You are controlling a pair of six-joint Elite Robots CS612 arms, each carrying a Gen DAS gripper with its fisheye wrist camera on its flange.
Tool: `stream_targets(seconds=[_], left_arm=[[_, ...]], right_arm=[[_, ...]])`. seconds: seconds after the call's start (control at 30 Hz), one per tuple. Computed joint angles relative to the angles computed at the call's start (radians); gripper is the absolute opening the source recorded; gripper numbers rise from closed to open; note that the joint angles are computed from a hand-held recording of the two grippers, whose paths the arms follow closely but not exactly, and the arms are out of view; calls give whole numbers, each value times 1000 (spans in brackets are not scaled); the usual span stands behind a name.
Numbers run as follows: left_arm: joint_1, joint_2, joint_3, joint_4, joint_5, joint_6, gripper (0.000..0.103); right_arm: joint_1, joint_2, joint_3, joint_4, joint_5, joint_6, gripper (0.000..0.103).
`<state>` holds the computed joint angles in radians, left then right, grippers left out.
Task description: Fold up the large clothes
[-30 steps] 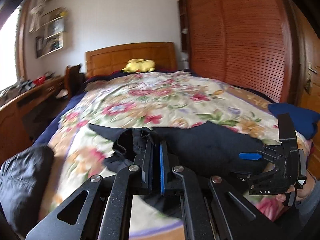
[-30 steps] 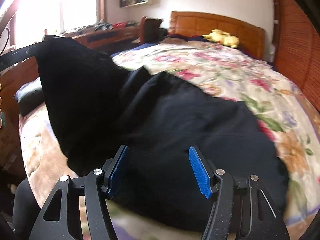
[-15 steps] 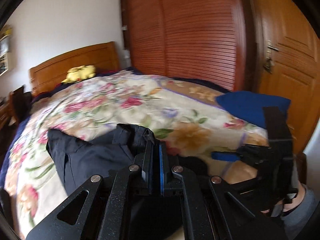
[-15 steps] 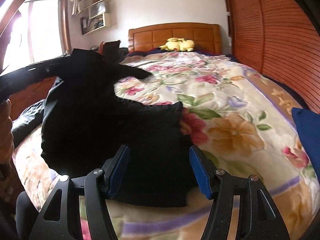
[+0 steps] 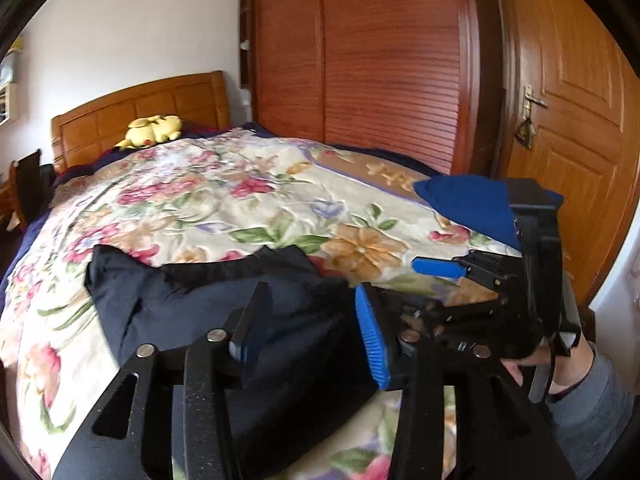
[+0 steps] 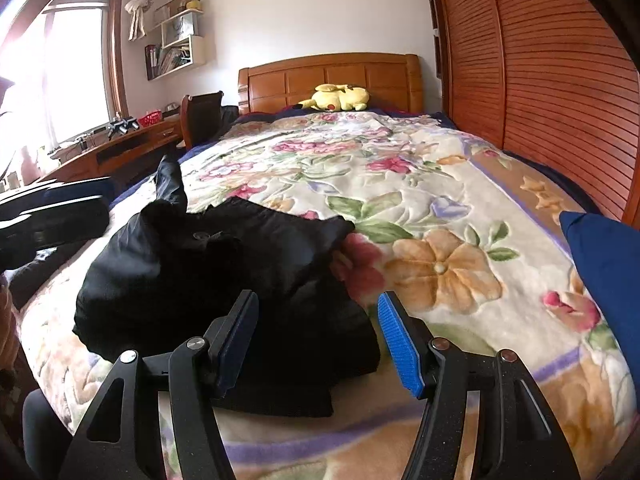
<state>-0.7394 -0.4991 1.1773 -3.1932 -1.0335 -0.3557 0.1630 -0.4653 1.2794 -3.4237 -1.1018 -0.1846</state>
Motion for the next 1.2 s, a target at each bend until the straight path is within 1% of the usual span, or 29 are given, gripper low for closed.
stream_targets(seconds=[0.03, 0.07, 0.1, 0.23, 0.33, 0.43, 0.57, 0.67, 0.77, 0.83, 0.93, 0.97, 1.07, 1.1, 1.13, 1.17, 1.2], left_arm=[[1, -1, 11, -15, 10, -6, 60], [2, -9, 37, -43, 28, -18, 75], [2, -15, 60, -65, 46, -31, 82], [3, -40, 156, -141, 128, -98, 82], [5, -56, 221, -166, 188, -147, 82], [15, -63, 267, -188, 207, -186, 82], [30, -63, 308, -212, 213, -246, 82], [35, -66, 335, -239, 232, -253, 82], [37, -67, 360, -277, 252, -241, 82], [39, -70, 378, -287, 255, -242, 82], [42, -75, 400, -299, 256, -241, 82], [44, -77, 409, -306, 252, -240, 82], [50, -80, 422, -323, 234, -243, 82], [51, -81, 427, -327, 231, -245, 82], [52, -82, 431, -329, 228, -246, 82], [53, -84, 437, -334, 226, -246, 82], [54, -84, 438, -336, 225, -247, 82]], right_arm=[[1, 2, -2, -5, 4, -2, 64], [1, 3, -5, -9, 8, -5, 64], [3, 4, -7, -13, 13, -8, 64], [12, 5, -16, -23, 20, -30, 64], [19, 2, -24, -44, 24, -31, 64], [31, -4, -41, -49, 32, -23, 64], [63, -10, -92, 35, 44, -104, 64], [99, 5, -175, 162, 33, -184, 64], [130, 40, -291, 356, 41, -270, 64], [151, 80, -396, 511, 30, -322, 64], [181, 149, -555, 688, -45, -380, 64], [187, 171, -603, 745, -69, -391, 64], [196, 232, -741, 914, -100, -432, 63], [197, 247, -775, 961, -102, -451, 57], [201, 260, -805, 994, -112, -469, 35], [204, 267, -824, 1013, -116, -485, 20], [205, 263, -816, 1009, -110, -503, 16]])
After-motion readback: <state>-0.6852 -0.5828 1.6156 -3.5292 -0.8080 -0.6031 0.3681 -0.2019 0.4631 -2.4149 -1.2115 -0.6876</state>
